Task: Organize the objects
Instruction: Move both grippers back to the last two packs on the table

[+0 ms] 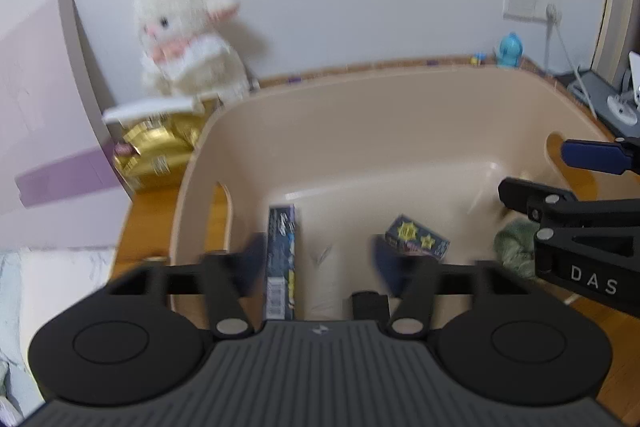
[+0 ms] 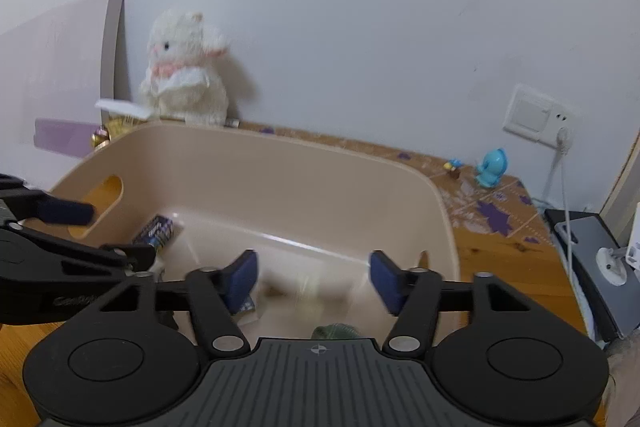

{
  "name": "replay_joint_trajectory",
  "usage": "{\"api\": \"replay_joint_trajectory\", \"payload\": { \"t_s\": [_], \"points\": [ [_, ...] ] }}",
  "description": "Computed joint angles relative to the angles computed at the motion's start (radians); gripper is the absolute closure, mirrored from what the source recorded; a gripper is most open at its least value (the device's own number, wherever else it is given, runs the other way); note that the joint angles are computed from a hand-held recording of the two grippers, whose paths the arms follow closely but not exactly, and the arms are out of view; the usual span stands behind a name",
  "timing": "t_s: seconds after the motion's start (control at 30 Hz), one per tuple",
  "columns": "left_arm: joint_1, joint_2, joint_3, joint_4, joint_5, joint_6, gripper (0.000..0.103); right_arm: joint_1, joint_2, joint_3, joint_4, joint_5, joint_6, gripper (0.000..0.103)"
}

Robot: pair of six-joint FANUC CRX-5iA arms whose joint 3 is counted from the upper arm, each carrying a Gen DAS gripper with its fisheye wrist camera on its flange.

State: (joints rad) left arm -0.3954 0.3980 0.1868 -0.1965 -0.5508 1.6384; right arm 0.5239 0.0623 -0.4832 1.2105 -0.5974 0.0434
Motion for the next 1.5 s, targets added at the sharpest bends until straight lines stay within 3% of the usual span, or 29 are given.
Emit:
{"api": "replay_joint_trajectory", "payload": {
  "t_s": [0.23, 0.3, 0.47, 0.77, 1.27, 1.5],
  "points": [
    [-0.013, -0.112, -0.1, -0.069, 0.083, 0.033, 0.021, 0.011, -0.117, -0.088, 0.118, -0.006, -0.122, 0.003],
    [-0.013, -0.144, -0.134, -0.065, 0.101, 0.025, 0.018, 0.026, -0.15, -0.106, 0.115, -0.015, -0.125, 0.0],
    [-0.007, -0.211, -0.218, -0.034, 0.131, -0.011, 0.013, 0.075, -0.204, -0.134, 0.069, -0.047, -0.099, 0.0],
    [0.009, -0.259, -0.331, -0.012, 0.139, -0.034, 0.013, 0.16, -0.238, -0.183, -0.068, -0.095, -0.023, 0.0],
    [0.045, -0.184, -0.355, 0.014, 0.115, -0.016, 0.013, 0.167, -0.083, -0.148, -0.217, -0.018, 0.019, 0.0],
    [0.059, -0.155, -0.338, 0.031, 0.105, -0.02, 0.014, 0.152, -0.018, -0.116, -0.212, 0.012, 0.001, 0.0]
  ]
}}
